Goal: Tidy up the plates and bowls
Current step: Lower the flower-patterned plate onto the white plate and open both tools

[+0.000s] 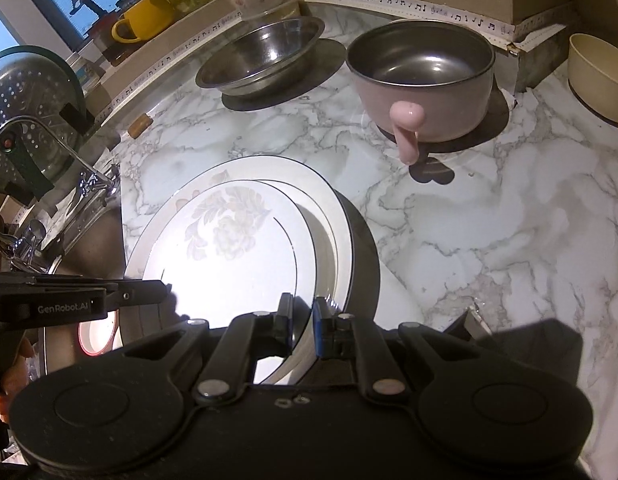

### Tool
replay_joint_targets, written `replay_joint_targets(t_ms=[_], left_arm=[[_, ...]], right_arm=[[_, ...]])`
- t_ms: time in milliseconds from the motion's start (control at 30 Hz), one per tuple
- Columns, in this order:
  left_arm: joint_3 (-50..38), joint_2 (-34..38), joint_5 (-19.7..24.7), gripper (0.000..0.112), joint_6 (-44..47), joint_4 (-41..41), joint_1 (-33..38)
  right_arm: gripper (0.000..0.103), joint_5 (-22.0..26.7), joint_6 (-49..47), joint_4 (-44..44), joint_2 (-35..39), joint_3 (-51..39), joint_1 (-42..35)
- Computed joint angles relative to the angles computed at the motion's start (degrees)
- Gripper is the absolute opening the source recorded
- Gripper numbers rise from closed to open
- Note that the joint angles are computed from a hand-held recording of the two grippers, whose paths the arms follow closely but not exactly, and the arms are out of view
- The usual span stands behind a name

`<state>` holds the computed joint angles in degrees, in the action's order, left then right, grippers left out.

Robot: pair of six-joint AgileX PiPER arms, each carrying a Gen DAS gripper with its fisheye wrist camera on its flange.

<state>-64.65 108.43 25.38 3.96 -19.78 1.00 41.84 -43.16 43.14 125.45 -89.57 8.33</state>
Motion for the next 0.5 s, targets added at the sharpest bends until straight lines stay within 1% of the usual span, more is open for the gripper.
replay_joint_targets(t_ms=[200,333,500], left_arm=[[-1.93,1.35,1.56,0.015,1.94,-1.14,0.65],[-3.84,2.93,4.09,0.015,7.90,-6.26,2.57],[-6.77,4.76,7.83,0.015,13.01,-8.79,4.13]], right_arm=[[0.009,1.69,1.86,-0.32,0.95,-1.83,-0.44],[0.008,4.08,2.65,0.43,2.10,-3.76,-1.46],[0.008,5.95,3.15,1.32,2.94,-5.06,-2.40]])
